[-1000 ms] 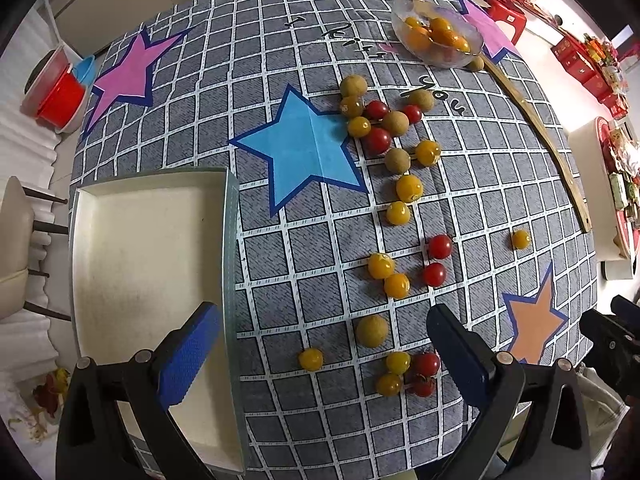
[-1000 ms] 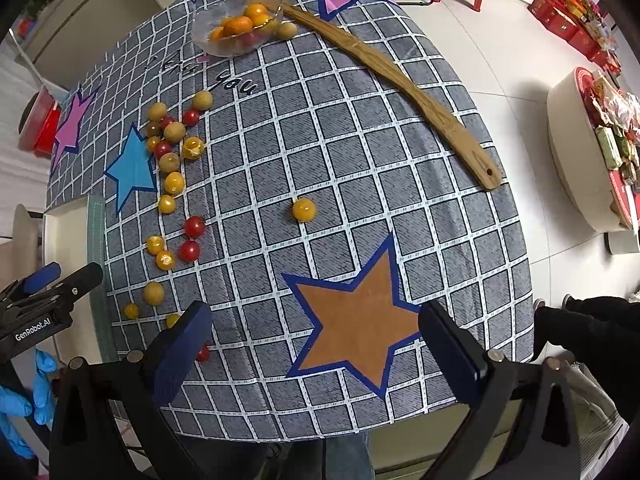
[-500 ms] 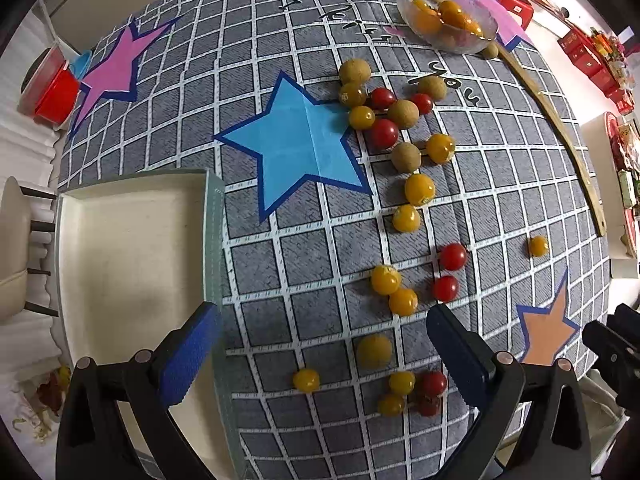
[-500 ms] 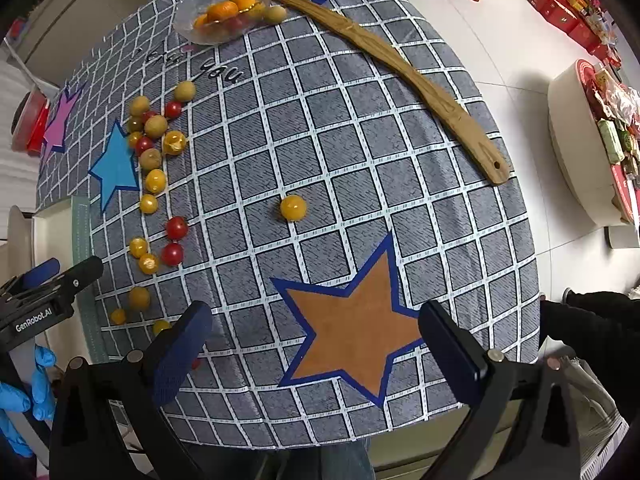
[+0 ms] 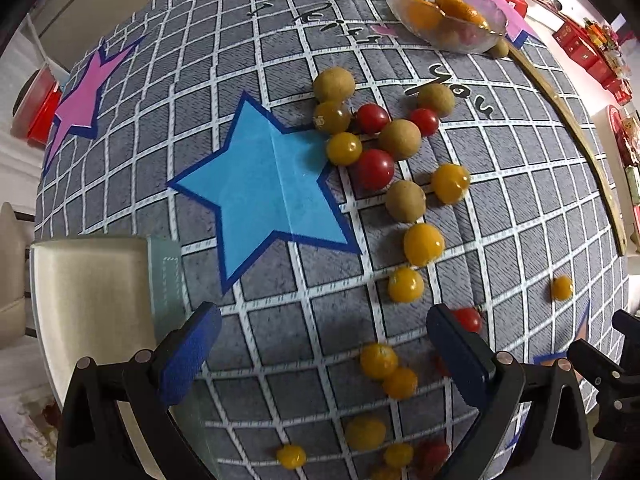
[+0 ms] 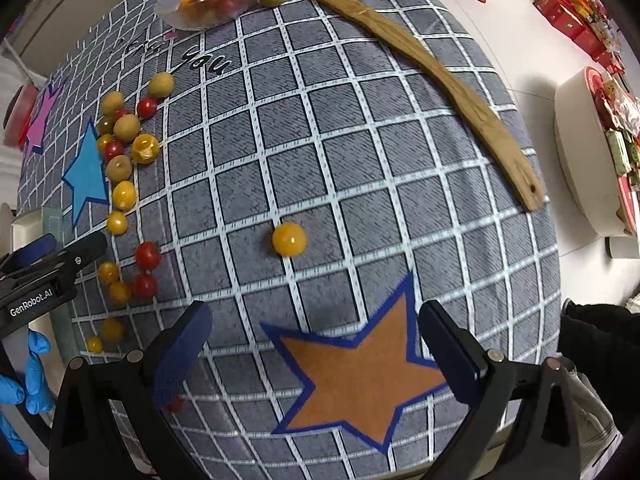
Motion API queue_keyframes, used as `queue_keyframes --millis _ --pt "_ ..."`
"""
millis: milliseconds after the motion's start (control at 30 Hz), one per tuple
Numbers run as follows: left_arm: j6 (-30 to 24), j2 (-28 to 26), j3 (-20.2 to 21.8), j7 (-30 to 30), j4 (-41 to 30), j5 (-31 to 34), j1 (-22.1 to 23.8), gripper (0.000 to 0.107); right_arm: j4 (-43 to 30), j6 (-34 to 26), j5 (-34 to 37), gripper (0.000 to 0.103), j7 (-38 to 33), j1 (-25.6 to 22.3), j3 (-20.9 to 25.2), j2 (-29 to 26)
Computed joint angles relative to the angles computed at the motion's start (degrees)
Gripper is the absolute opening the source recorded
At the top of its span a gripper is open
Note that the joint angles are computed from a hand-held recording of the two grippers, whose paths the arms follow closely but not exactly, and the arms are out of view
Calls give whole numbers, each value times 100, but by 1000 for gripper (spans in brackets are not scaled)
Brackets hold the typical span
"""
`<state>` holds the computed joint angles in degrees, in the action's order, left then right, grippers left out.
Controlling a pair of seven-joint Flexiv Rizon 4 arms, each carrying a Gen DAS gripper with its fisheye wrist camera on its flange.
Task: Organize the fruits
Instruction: 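Grasp a yellow cherry tomato with the left tool while the right tool grasps another, then carry both held yellow tomatoes over the white tray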
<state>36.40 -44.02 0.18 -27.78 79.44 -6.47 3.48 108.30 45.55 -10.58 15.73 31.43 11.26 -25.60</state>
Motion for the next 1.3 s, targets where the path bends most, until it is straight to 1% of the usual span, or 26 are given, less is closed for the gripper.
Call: queue_keyframes --millis 100,133,167,233,300,333,367,433,500,533,600,667,700,733,767,800,833,867,933,1000,1100,1200,1300 --pt "22 -50 -58 34 -22 -74 35 102 27 104 -48 102 -20 -24 -52 -65" --pt "65 -38 -76 76 15 -93 52 96 80 204 -76 100 3 -28 -75 -73" --pt "71 -42 -78 96 18 -79 29 92 125 290 -97 100 3 -45 -96 -81" --pt "154 -28 -67 71 105 -36 -49 92 176 345 -135 99 -24 -70 -116 -97" --pt "333 53 -113 153 324 -59 -48 92 207 418 -168 94 -138 -129 -137 -147" --pt "486 131 -135 177 522 -73 -63 90 203 464 -159 90 -207 -165 -138 -179" --pt "589 174 -148 209 657 -82 -71 80 201 542 -136 87 -306 -227 -143 -226" --pt "623 191 -92 150 799 -15 -162 70 247 675 -109 82 -405 -288 -163 -265" --pt "750 214 -110 89 945 -63 -174 70 265 794 -76 77 -490 -330 -178 -339" --pt "827 203 -109 82 999 -60 -183 69 217 694 -106 76 -525 -319 -202 -364" --pt "891 202 -174 140 1090 -129 -153 61 72 615 -140 74 -660 -332 -229 -497" --pt "927 242 -204 261 1157 -159 -113 49 -172 454 -220 64 -725 -261 -269 -663" --pt "894 262 -217 320 1145 -180 -94 45 -232 395 -243 61 -770 -246 -277 -694" --pt "783 280 -223 377 1056 -200 -75 35 -328 288 -255 55 -825 -234 -277 -732" --pt "820 323 -248 430 1131 -224 -75 26 -450 160 -278 46 -884 -212 -281 -784" --pt "819 349 -280 494 1192 -258 -71 23 -480 149 -317 39 -928 -199 -303 -805" --pt "725 376 -285 586 1174 -287 -28 22 -557 159 -349 24 -935 -169 -322 -845" --pt "551 421 -272 571 1099 -300 -54 22 -556 289 -369 21 -935 -160 -341 -870" --pt "406 502 -276 504 1153 -363 -109 22 -575 547 -368 21 -799 -103 -382 -912" --pt "325 629 -294 579 1248 -467 -47 22 -396 916 -401 21 -551 -37 -463 -841" --pt "162 768 -302 686 1308 -622 50 22 -193 1236 -476 21 -327 21 -518 -720" --pt "25 872 -283 735 1304 -769 139 22 -244 1230 -566 21 -292 66 -501 -664" --pt "-139 812 -245 708 1089 -902 252 22 -307 1187 -650 21 -221 147 -478 -590"
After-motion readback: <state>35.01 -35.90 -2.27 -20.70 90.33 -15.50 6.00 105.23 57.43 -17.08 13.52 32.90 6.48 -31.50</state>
